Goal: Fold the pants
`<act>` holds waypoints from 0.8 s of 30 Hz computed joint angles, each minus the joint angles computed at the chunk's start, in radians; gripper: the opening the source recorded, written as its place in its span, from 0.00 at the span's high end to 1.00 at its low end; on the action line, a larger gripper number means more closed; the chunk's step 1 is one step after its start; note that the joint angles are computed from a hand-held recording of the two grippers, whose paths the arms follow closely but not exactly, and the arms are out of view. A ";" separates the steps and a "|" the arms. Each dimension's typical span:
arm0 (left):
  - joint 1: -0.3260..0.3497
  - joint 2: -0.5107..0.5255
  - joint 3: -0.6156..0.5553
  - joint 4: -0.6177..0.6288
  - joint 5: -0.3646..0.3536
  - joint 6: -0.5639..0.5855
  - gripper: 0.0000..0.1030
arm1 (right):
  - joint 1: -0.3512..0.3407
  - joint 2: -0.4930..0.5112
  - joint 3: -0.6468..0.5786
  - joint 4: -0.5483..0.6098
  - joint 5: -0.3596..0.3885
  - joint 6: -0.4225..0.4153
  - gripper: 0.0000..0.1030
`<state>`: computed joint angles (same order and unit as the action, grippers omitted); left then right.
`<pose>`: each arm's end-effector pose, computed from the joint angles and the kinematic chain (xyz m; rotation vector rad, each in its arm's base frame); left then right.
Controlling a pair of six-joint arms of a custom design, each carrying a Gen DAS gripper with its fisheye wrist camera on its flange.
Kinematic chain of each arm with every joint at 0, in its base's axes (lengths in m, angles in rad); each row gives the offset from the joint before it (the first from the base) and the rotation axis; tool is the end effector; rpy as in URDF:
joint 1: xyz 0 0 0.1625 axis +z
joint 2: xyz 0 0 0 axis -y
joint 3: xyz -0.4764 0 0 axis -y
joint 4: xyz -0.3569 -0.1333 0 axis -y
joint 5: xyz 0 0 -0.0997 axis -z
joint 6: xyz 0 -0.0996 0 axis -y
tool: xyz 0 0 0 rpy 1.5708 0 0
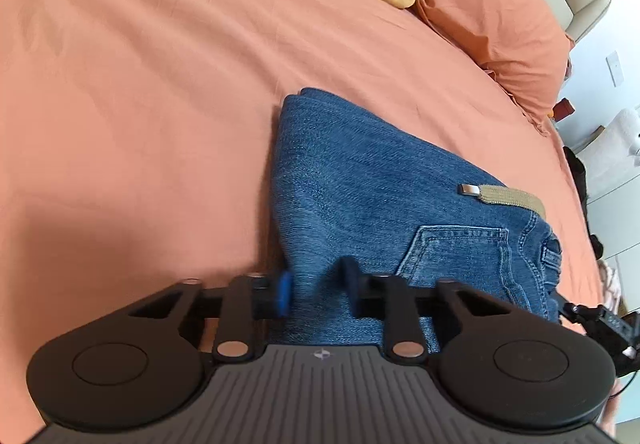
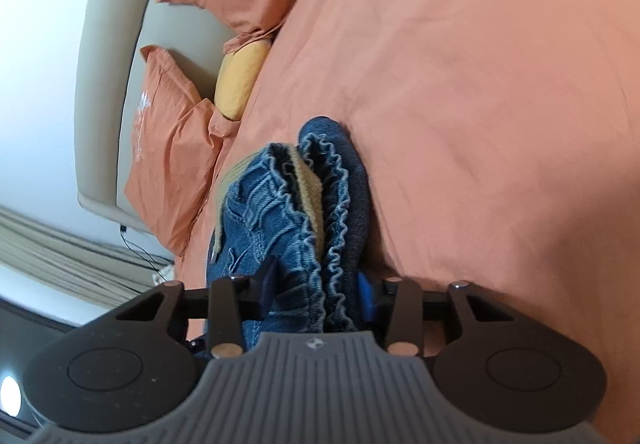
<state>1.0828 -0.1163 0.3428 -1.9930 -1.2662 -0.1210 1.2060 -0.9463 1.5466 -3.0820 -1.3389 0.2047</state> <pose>-0.2953 -0.9043 0.0638 0.4833 2.8421 -0.4026 -0.1077 -0.7197 0.3667 0.6075 2.6211 -1.3365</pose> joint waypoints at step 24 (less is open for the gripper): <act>-0.051 -0.278 -0.075 0.227 0.216 0.223 0.91 | 0.334 0.101 -0.092 0.027 -0.024 -0.045 0.74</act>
